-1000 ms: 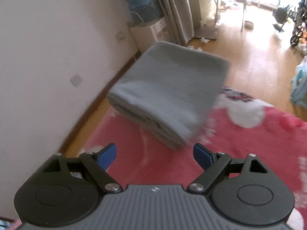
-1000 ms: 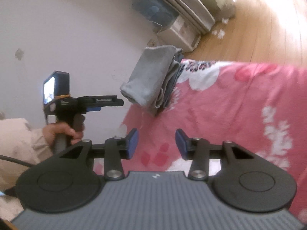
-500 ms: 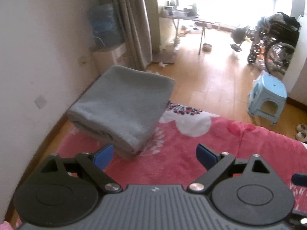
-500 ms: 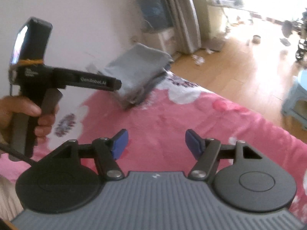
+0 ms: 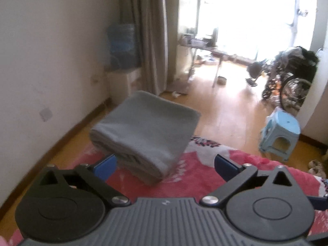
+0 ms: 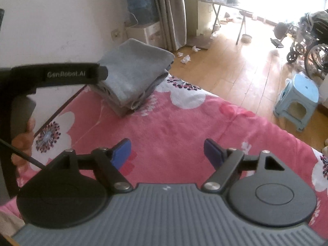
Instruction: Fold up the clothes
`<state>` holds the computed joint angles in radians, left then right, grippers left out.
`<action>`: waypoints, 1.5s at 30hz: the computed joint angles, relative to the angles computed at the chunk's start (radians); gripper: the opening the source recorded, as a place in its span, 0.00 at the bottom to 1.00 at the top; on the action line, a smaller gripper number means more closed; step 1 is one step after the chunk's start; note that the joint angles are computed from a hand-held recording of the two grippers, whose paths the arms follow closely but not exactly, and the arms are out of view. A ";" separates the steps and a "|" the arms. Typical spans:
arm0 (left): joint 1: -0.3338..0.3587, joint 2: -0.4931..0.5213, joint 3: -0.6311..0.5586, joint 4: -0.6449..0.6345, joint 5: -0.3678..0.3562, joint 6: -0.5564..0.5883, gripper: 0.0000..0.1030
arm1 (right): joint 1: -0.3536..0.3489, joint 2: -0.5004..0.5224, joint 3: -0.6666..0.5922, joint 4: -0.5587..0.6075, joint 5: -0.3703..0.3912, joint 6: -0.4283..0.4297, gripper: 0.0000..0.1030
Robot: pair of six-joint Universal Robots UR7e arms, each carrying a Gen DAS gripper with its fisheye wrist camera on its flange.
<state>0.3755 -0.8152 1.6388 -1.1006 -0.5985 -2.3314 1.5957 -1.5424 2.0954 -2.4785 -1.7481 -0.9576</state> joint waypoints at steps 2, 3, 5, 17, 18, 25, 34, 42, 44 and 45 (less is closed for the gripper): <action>-0.005 0.006 -0.030 0.047 -0.023 -0.040 0.99 | 0.016 0.002 0.000 -0.007 -0.003 0.021 0.77; -0.007 0.002 -0.039 0.053 -0.035 -0.054 0.99 | 0.024 0.004 0.000 -0.014 -0.007 0.029 0.77; -0.006 -0.001 -0.058 0.067 -0.059 -0.057 0.99 | 0.041 0.011 -0.004 -0.029 -0.017 0.033 0.77; 0.043 0.024 -0.124 0.072 -0.204 0.087 0.99 | 0.107 0.050 0.001 -0.110 -0.106 0.128 0.85; 0.044 0.022 -0.119 0.065 -0.211 0.093 0.99 | 0.109 0.053 -0.002 -0.101 -0.118 0.140 0.85; 0.030 0.012 -0.083 0.020 -0.248 0.102 0.99 | 0.117 0.053 0.032 -0.162 -0.200 0.180 0.86; -0.002 -0.016 -0.018 -0.047 -0.269 0.111 0.95 | 0.143 0.040 0.108 -0.258 -0.301 0.180 0.86; -0.016 -0.045 0.018 -0.047 -0.282 0.080 0.94 | 0.174 0.039 0.145 -0.306 -0.316 0.144 0.87; -0.021 -0.050 0.024 -0.040 -0.280 0.070 0.94 | 0.183 0.039 0.152 -0.315 -0.315 0.139 0.87; -0.024 -0.053 0.028 -0.037 -0.278 0.066 0.94 | 0.185 0.037 0.153 -0.314 -0.312 0.140 0.87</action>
<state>0.3510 -0.8687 1.6666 -1.1380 -0.8766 -2.2656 1.7811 -1.5049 2.2482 -2.7922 -2.0605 -0.8177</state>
